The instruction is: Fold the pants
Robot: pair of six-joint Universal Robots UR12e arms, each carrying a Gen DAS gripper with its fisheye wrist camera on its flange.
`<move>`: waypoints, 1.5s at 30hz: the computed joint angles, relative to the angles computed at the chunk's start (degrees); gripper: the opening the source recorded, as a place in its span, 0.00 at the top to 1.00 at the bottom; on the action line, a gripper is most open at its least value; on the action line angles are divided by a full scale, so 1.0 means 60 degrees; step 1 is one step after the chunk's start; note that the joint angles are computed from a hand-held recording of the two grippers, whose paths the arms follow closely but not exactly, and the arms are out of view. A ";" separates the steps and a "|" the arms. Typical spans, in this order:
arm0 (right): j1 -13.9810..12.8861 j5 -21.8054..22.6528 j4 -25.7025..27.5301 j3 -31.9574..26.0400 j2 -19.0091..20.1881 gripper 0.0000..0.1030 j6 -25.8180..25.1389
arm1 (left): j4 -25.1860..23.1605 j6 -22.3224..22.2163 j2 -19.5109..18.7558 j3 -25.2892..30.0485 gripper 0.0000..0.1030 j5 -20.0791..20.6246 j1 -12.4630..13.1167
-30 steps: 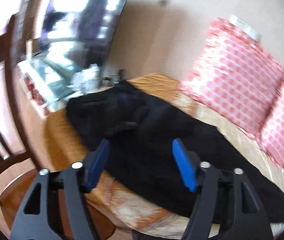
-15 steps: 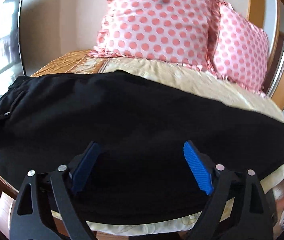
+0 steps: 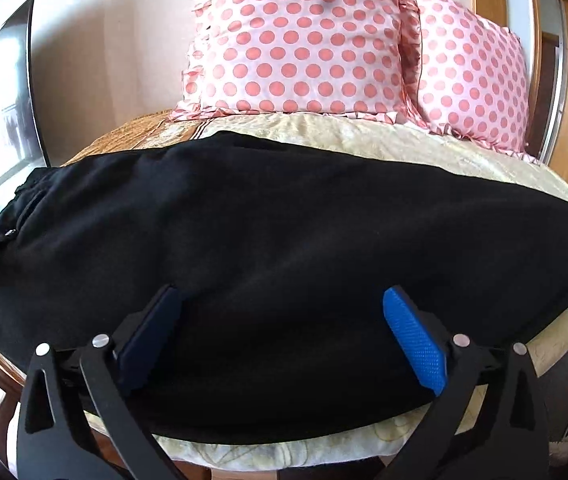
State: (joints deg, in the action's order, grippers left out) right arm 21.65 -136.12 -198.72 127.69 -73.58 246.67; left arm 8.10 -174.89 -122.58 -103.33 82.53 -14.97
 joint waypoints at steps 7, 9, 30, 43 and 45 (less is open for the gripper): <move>0.0133 0.3432 -0.1481 -0.2944 0.1292 0.92 -0.4813 | 0.0270 -0.0116 -0.0067 -0.0010 0.02 0.0177 -0.0050; 0.0197 0.5182 -0.1042 -0.3917 0.1884 0.92 -0.5540 | 0.0330 -0.0140 -0.0086 -0.0007 0.02 0.0276 -0.0076; 0.0874 0.7800 0.2465 -0.5976 0.3539 0.93 -0.7559 | 0.1522 -0.2736 0.0416 -0.0496 0.02 0.0141 0.0900; 0.1071 0.7760 0.1606 -0.5720 0.3481 0.60 -0.8674 | 0.1119 -0.5274 0.0802 -0.0880 0.02 0.1303 0.2010; 0.1153 0.6750 0.1833 -0.5886 0.3544 0.60 -0.8542 | 0.1062 -0.5488 0.0839 -0.0944 0.02 0.1253 0.2136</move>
